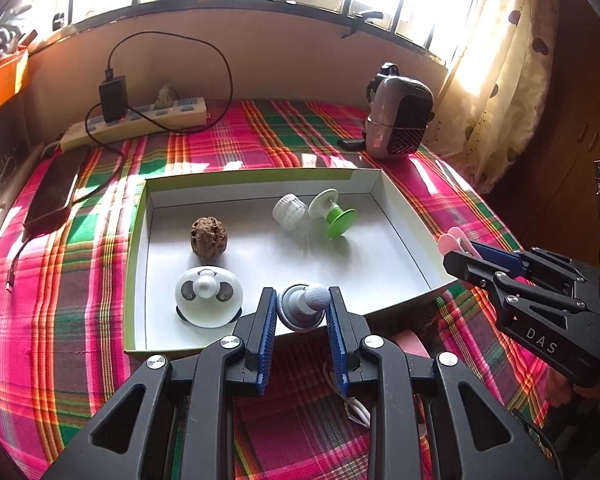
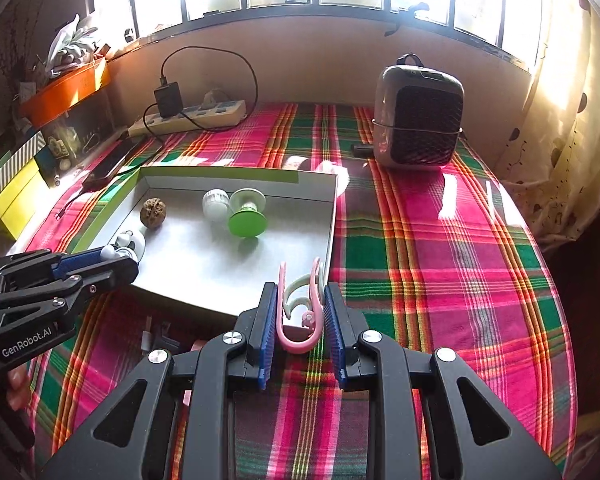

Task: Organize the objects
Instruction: 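Carry the hair clip into the tray with the right gripper while the left gripper carries the knob toy there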

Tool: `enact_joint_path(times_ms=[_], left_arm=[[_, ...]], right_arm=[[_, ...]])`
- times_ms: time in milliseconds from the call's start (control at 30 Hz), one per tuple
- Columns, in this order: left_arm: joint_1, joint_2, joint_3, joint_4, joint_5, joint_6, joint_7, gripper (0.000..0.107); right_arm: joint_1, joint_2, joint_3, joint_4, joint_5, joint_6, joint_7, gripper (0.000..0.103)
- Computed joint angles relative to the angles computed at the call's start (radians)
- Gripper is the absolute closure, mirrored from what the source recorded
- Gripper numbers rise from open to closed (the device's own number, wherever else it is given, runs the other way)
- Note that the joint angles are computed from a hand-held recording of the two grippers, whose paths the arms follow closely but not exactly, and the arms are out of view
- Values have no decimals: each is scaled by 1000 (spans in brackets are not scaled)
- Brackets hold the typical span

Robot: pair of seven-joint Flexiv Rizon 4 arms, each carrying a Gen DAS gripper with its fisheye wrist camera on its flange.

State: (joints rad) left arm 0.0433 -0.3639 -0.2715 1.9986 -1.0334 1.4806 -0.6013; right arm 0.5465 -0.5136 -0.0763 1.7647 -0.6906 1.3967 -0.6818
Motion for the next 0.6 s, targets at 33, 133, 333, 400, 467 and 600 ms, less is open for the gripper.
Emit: enact_joint_path(times_ms=[33,133,333,400,467,600], left_arm=[[-2,-7,5,-9,8,-5,-7,84],[-7,-30,26,-39,57,-17,-50,84],[3,-72,54,-95,180,-52,-155,84],[9,-85,55,-111,216,-58,-180,84],[15,-99,57,-129,252,-69,-210,84],[34,-116,42,-148,297,-74,-239,84]], right_arm=[[-8,-9,12,-15,10,-4,-13,79],[-21,-35,33,-60,36,-17,-50,79],[-38,-94,65,-156,98,-67,-132,79],[-46,-113,77,-189,124,-81,-160,79],[-49,-130,84,-221,143,-95,-187,79],[-48,-162,92,-278,174,-123,-237,79]])
